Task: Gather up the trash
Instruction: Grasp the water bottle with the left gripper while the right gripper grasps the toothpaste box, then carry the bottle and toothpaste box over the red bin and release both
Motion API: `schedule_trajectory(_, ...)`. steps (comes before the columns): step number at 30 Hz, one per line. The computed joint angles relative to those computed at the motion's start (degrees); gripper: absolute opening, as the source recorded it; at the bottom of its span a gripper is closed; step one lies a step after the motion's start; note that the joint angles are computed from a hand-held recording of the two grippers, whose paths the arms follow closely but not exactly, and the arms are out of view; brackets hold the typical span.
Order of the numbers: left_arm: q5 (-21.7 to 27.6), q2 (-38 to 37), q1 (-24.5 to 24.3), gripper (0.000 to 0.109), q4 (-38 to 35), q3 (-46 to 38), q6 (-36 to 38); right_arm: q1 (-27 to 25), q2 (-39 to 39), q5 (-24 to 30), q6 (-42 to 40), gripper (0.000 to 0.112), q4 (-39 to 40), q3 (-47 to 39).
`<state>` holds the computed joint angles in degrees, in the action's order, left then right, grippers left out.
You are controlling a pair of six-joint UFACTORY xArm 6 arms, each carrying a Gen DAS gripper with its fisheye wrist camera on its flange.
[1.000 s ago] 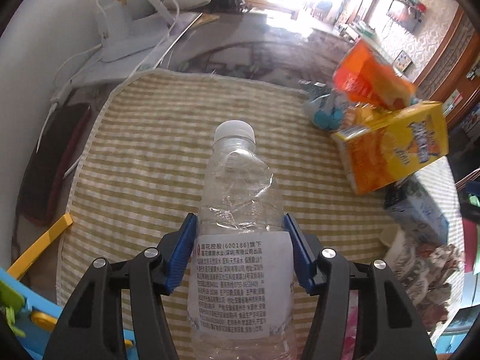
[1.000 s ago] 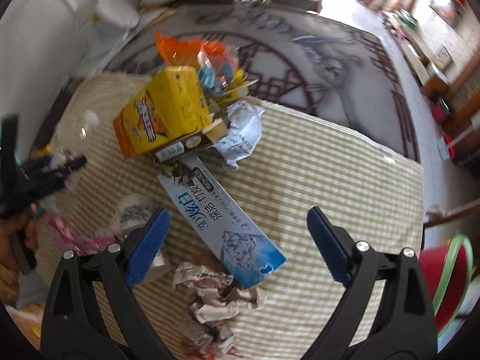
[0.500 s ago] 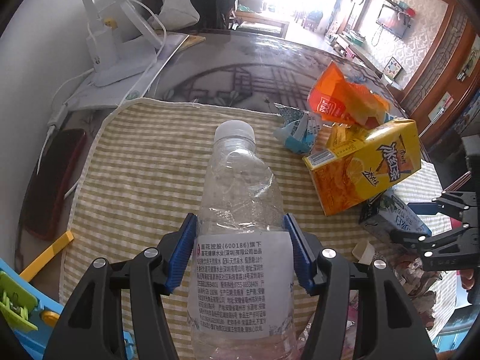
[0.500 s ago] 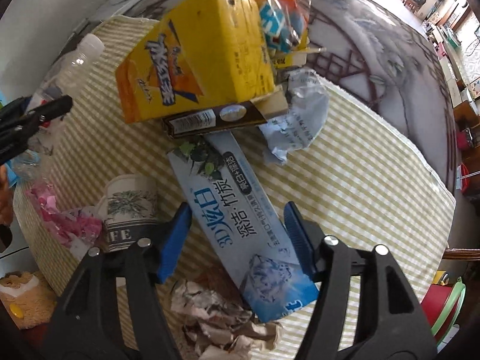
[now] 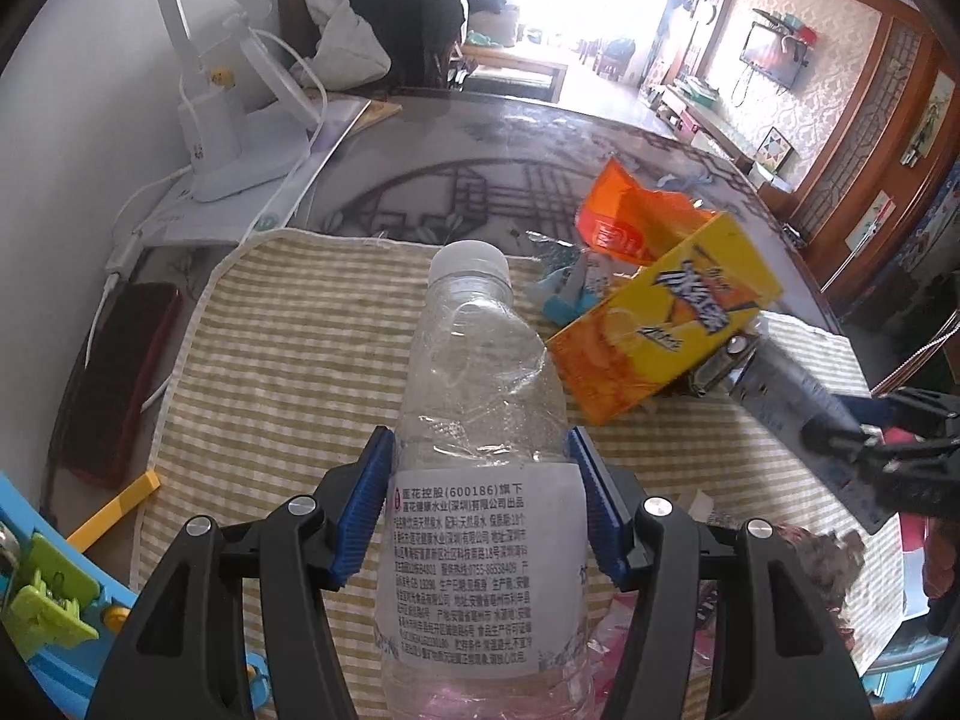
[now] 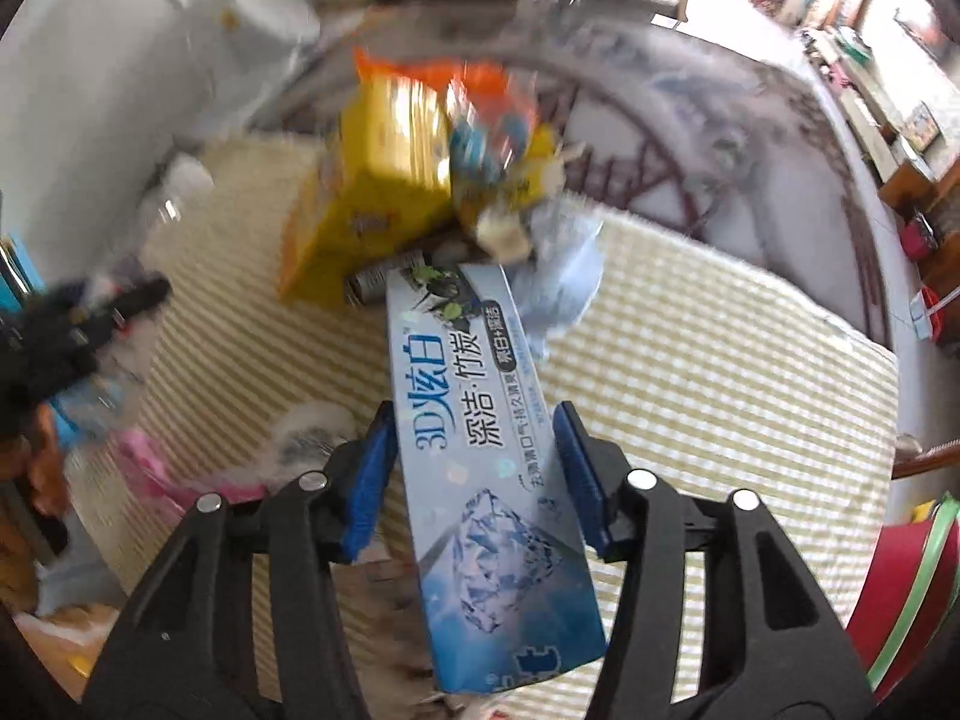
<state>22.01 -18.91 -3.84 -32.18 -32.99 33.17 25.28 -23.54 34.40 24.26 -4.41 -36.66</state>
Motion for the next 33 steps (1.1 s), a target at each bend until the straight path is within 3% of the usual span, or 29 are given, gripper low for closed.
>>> schedule_trajectory(7, 1.42, -4.34, -0.97, 0.056, -2.11, 1.21, 1.57, 0.44, -7.78, -3.77, 10.08, 0.051, -3.47, 3.77)
schedule_trajectory(11, 2.34, -6.97, -1.41, 0.056, -2.93, 1.39, 2.29, 1.42, -9.01, -3.97, 18.27, 0.051, -9.49, 3.15)
schedule_trajectory(24, 7.01, -13.39, -2.39, 0.056, -9.17, 2.20, 8.42, 6.53, -17.14, 2.95, 32.67, 0.051, -21.49, 5.22)
schedule_trajectory(33, 7.03, -15.90, -7.32, 0.056, -5.26, 3.58, 5.02, 7.46, -26.74, 8.41, 37.07, 0.051, -22.55, 10.20)
